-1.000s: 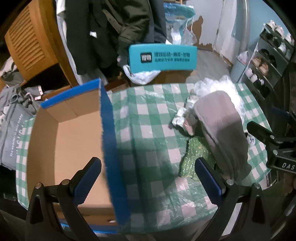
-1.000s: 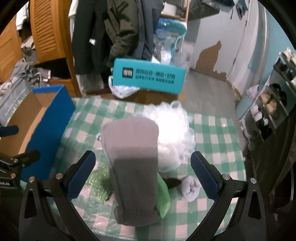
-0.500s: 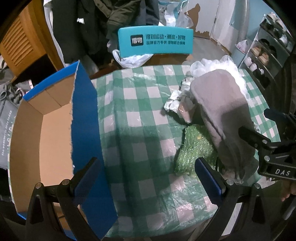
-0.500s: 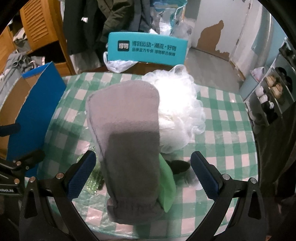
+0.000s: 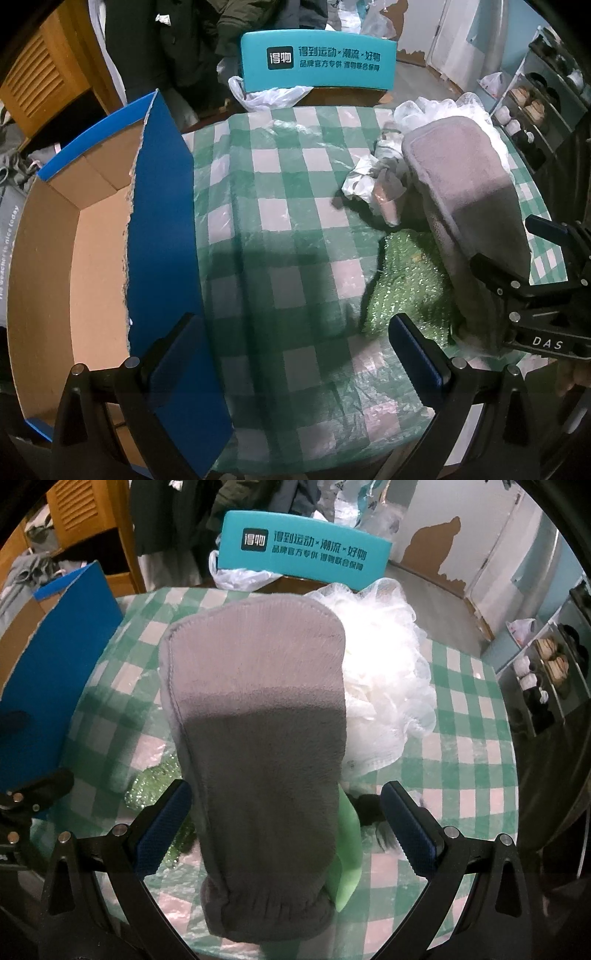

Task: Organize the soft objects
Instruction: 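Move the right tool to the grey fleece cover while the left tool approaches the green scrub pad, then grasp the grey fleece cover with the right tool while the left tool grasps the green glitter pad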

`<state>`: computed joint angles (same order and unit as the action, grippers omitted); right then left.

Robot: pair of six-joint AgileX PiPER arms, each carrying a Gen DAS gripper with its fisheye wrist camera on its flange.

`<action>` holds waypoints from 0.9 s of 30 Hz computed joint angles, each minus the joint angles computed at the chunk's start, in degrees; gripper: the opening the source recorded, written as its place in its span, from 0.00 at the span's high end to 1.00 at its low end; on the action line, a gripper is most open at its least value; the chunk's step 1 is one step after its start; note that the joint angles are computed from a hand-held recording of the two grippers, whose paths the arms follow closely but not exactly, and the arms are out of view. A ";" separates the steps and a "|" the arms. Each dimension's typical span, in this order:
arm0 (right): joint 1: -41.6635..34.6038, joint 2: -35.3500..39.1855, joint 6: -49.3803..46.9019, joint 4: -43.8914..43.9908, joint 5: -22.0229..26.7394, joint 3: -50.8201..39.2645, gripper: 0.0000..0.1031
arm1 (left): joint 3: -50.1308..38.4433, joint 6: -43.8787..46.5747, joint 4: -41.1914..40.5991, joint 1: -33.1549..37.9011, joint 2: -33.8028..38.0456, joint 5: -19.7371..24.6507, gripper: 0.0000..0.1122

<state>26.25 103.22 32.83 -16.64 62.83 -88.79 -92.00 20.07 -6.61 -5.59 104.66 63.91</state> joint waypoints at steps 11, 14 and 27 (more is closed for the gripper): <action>1.18 3.45 -1.41 -0.73 2.04 -2.28 0.03 | 1.23 1.10 -0.35 1.04 -0.44 -0.19 0.09; 1.18 3.37 -2.92 -0.41 1.63 -1.85 0.21 | 0.71 1.39 -1.61 0.81 -0.06 0.87 0.09; -2.81 -4.96 -4.07 5.64 -1.77 4.57 0.66 | 0.96 2.41 -3.18 -3.07 -0.03 1.20 0.09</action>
<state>23.44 98.26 28.76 -11.00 61.05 -84.22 -91.04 22.48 -9.78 -8.66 104.63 65.11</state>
